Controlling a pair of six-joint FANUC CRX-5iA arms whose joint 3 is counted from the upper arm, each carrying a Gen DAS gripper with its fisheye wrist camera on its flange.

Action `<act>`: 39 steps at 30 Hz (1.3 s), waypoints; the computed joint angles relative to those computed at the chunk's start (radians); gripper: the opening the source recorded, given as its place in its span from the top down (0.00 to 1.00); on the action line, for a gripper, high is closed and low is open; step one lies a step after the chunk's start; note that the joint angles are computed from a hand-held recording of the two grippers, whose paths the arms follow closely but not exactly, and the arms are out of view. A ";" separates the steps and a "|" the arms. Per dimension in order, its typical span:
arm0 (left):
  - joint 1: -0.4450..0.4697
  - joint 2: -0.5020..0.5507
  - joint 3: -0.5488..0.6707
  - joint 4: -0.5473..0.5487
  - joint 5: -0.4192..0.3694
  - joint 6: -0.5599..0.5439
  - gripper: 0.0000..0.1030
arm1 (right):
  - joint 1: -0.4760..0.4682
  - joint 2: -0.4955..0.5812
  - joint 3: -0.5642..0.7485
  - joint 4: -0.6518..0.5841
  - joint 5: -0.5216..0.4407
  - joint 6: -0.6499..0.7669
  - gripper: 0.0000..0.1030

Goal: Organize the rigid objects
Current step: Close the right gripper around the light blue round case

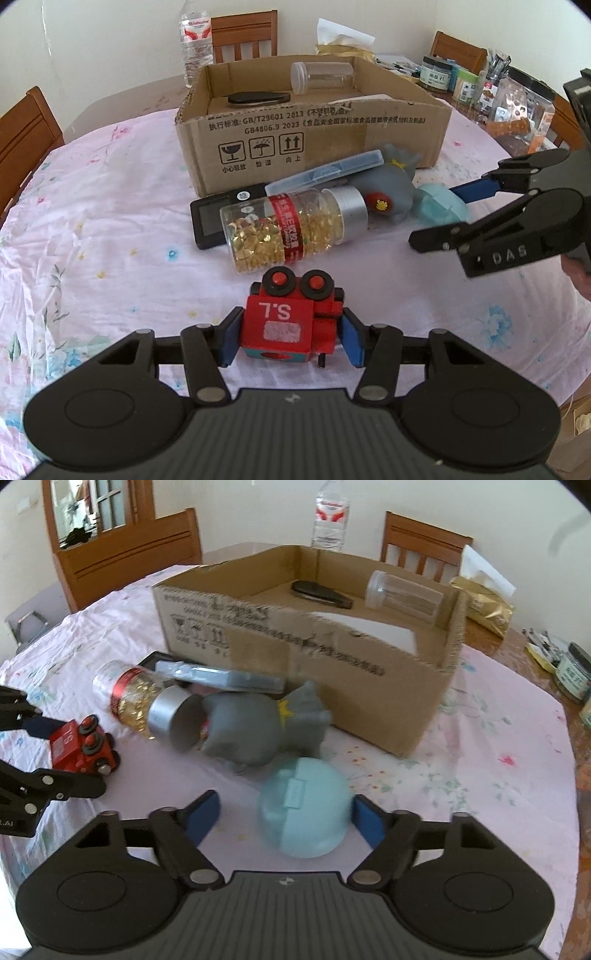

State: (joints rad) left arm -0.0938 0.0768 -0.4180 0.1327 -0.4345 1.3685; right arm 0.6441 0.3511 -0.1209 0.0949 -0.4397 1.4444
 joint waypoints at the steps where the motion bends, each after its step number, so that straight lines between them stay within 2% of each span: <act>1: 0.000 0.001 0.001 -0.004 0.001 0.004 0.48 | 0.000 0.000 -0.004 0.017 0.004 -0.021 0.31; 6: -0.006 0.005 0.013 -0.033 -0.002 0.026 0.46 | 0.005 -0.003 -0.023 0.080 0.017 -0.096 0.42; 15: -0.012 0.011 0.031 -0.065 -0.015 0.043 0.45 | 0.014 -0.006 -0.043 0.158 0.009 -0.191 0.41; 17: -0.010 0.009 0.025 -0.050 -0.014 0.029 0.45 | 0.013 -0.010 -0.036 0.137 -0.017 -0.184 0.37; 19: -0.007 0.009 0.019 -0.034 -0.010 0.017 0.45 | 0.007 -0.009 -0.020 0.093 -0.048 -0.159 0.19; 22: -0.002 0.008 0.010 -0.011 -0.002 0.002 0.45 | 0.007 -0.003 -0.008 0.055 -0.076 -0.114 0.00; 25: -0.001 0.008 0.007 -0.004 0.001 -0.006 0.44 | 0.012 -0.009 -0.028 0.075 -0.051 -0.136 0.00; 32: -0.001 0.007 0.004 0.001 0.002 -0.008 0.41 | 0.006 -0.014 -0.024 0.030 -0.046 -0.072 0.00; 39: -0.002 0.007 0.006 0.001 -0.001 0.005 0.40 | 0.012 -0.022 -0.058 0.079 -0.003 -0.131 0.00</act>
